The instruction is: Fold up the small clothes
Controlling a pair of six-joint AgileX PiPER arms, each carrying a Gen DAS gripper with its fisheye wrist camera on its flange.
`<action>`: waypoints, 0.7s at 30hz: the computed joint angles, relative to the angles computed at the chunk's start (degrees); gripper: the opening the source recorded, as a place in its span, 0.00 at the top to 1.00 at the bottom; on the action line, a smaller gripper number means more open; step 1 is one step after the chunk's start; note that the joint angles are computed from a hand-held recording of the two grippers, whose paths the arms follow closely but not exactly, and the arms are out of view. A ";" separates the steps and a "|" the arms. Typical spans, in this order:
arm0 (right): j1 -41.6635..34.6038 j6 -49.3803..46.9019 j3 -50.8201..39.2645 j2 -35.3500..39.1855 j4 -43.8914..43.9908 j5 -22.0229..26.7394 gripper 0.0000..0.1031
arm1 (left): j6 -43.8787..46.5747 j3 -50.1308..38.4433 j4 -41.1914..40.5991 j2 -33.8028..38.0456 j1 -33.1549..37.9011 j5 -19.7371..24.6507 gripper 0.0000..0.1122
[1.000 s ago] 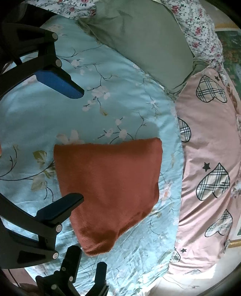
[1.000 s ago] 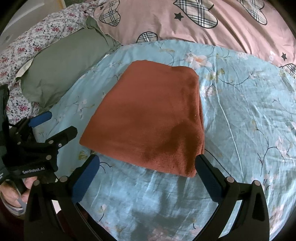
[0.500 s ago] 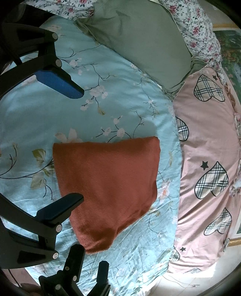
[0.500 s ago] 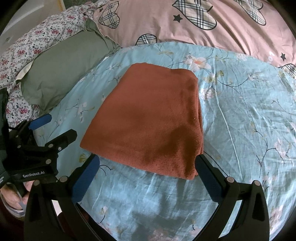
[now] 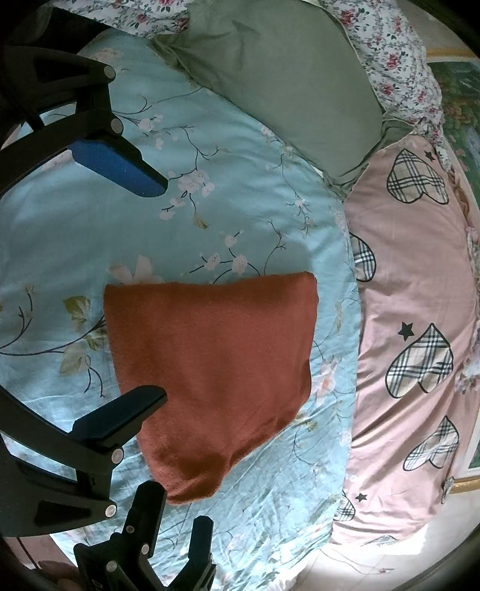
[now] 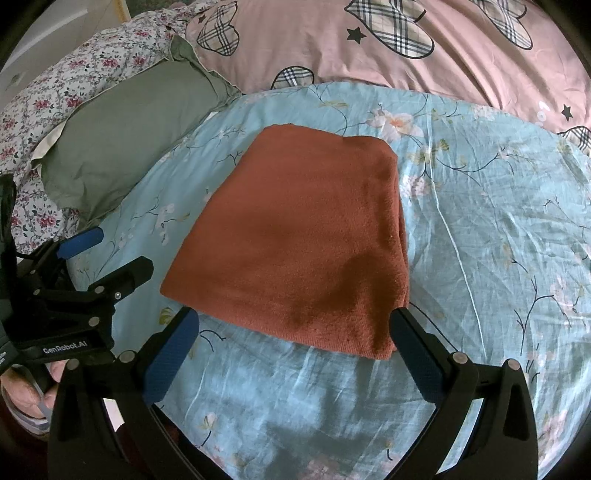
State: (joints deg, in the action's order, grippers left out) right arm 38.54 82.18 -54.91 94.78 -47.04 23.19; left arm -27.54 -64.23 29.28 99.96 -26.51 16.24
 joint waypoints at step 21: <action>-0.60 -1.44 -0.60 -0.36 0.71 0.38 0.01 | 3.50 -0.83 -3.28 0.59 0.66 -0.28 0.09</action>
